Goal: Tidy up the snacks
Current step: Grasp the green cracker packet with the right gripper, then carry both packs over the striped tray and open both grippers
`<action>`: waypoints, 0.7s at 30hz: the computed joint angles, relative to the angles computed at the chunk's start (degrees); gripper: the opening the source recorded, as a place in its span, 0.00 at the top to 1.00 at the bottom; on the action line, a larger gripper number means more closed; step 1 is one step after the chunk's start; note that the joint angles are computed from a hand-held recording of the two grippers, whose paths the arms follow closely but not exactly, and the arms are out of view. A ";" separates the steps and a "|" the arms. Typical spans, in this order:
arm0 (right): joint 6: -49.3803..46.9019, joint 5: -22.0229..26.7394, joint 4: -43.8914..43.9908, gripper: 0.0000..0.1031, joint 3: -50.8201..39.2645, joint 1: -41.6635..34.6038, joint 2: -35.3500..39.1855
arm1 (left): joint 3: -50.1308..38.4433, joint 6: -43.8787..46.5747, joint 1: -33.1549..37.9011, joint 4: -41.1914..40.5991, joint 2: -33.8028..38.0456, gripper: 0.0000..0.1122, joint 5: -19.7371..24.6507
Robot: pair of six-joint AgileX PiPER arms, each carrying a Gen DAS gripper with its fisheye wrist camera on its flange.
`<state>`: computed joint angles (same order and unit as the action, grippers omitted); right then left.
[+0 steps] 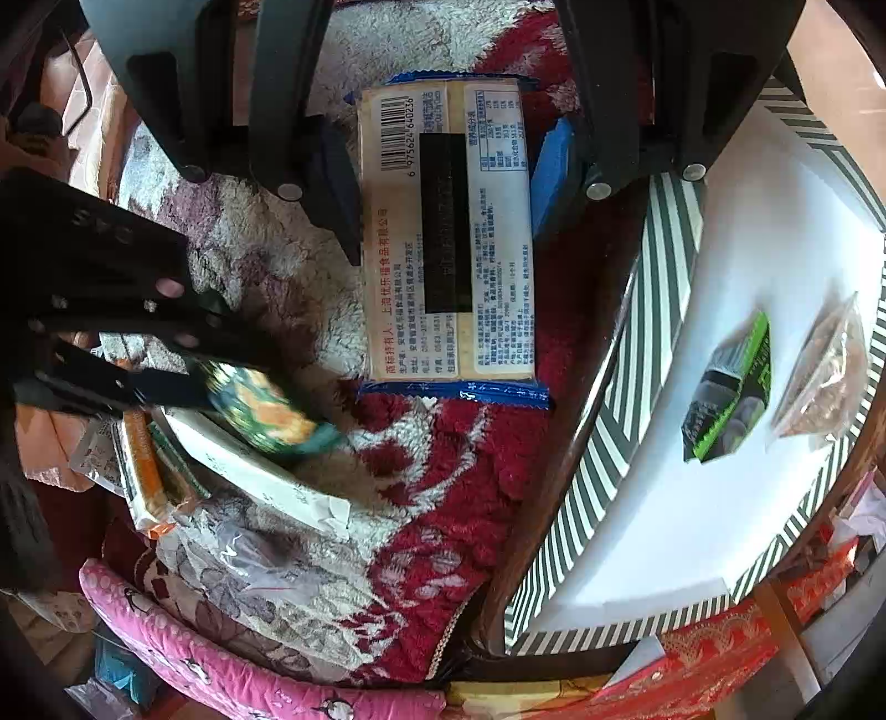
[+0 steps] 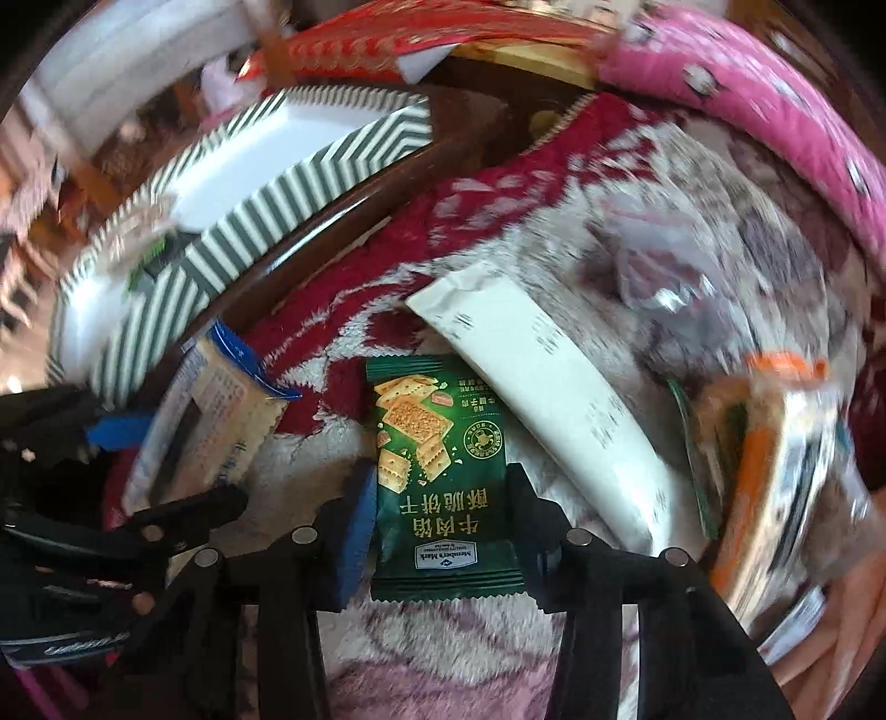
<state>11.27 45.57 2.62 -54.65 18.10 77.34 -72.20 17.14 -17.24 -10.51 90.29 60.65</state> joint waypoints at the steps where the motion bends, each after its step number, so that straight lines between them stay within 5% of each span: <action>1: 0.63 0.15 -0.23 0.54 0.94 -0.04 -1.42 | -0.03 0.03 0.05 -0.06 -0.33 0.52 -0.01; 12: 15.14 3.36 -6.71 0.54 4.88 4.97 -15.13 | -2.80 -0.18 -0.17 0.88 -3.79 0.52 0.92; 21: 18.44 4.36 -8.91 0.54 -0.26 8.65 -12.80 | -9.21 0.79 3.38 0.72 -3.53 0.52 2.53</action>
<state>29.71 49.92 -6.29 -54.92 26.74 64.54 -81.40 17.93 -13.86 -9.78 86.77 63.18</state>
